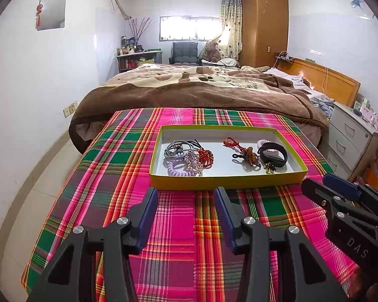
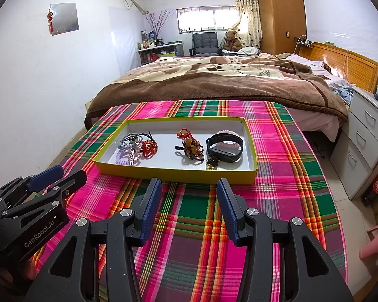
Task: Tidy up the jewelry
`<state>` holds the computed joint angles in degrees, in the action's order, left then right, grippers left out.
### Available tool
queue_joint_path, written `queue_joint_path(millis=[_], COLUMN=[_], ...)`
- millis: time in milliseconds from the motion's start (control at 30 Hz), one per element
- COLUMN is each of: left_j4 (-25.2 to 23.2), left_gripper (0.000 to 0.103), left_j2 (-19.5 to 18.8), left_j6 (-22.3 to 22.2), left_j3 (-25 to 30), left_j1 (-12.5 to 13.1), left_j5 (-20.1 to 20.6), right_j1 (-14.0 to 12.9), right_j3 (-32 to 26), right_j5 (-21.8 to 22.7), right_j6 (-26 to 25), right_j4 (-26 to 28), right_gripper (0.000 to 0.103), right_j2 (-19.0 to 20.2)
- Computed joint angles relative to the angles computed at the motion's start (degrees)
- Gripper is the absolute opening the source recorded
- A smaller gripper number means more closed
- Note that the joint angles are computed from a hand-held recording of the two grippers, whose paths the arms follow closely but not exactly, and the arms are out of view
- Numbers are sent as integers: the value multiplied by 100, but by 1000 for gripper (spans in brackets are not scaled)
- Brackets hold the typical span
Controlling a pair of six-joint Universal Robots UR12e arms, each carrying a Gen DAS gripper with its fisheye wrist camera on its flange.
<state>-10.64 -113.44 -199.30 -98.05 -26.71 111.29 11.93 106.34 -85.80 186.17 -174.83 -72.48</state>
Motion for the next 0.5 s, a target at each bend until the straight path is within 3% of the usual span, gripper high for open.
queue_joint_path(millis=[500], left_j4=[-53], left_gripper=[46], left_j2=[-2], left_j6=[-9], left_j3=[9], left_j1=[0], left_j5=[21], right_j1=[-5], right_j3=[-1], right_j5=[26], right_j6=[13], right_j4=[32], right_gripper=[47], right_j2=[-1])
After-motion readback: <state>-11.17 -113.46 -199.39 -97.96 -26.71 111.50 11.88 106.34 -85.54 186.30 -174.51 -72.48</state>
